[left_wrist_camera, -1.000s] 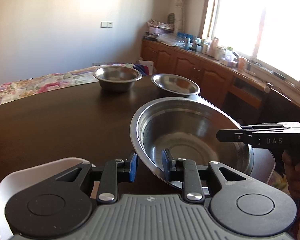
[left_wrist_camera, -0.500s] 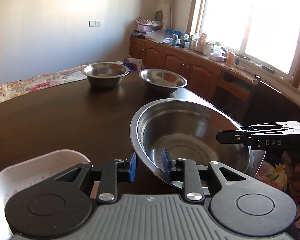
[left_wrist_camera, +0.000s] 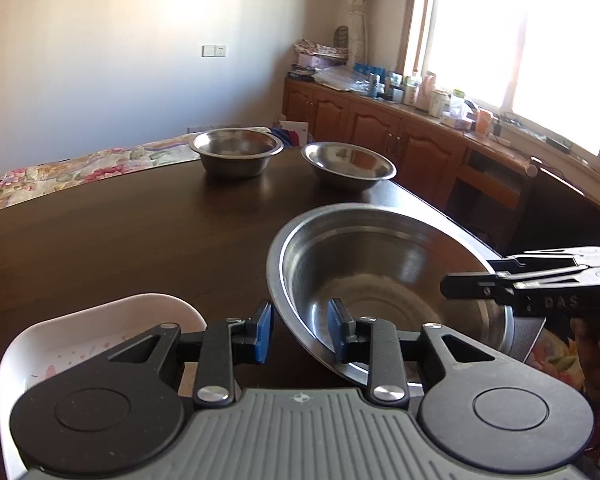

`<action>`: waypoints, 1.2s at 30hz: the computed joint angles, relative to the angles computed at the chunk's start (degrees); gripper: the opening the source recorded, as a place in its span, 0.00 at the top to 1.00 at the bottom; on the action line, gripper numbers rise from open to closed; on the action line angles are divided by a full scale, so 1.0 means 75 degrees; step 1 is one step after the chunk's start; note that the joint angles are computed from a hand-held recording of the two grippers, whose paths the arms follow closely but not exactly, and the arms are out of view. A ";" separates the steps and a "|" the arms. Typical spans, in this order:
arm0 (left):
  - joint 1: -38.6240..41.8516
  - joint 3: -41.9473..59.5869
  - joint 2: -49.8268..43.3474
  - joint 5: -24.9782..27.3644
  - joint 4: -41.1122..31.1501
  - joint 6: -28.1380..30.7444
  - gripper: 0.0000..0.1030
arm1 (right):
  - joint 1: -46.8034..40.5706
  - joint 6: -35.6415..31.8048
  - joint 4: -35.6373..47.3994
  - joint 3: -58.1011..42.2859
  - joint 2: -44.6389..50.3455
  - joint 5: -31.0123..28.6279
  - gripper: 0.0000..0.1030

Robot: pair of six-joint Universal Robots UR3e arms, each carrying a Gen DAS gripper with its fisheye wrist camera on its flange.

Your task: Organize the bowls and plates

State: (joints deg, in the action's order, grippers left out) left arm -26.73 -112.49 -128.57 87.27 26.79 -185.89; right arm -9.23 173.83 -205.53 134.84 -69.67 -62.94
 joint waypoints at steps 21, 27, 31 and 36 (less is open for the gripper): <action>-0.0014 0.1473 0.0376 0.0854 -0.0912 -0.0297 0.46 | -0.1195 -0.0448 0.0876 -0.1650 0.0079 0.1086 0.51; -0.0250 0.2808 -0.0025 0.1178 -0.1831 -0.0211 0.46 | -0.1261 -0.0571 0.1257 -0.2829 0.0738 0.1060 0.51; -0.0317 0.3781 -0.0397 0.1190 -0.2480 -0.0035 0.46 | -0.1313 -0.0721 0.1607 -0.3527 0.1087 0.1159 0.51; -0.0410 0.5070 -0.1008 0.1176 -0.3234 0.0058 0.46 | -0.1357 -0.0853 0.2071 -0.4424 0.1584 0.1258 0.51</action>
State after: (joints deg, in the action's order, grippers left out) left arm -29.80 -74.47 -136.12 96.09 2.53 -185.46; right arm -19.41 167.43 -190.00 101.66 -57.79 -53.50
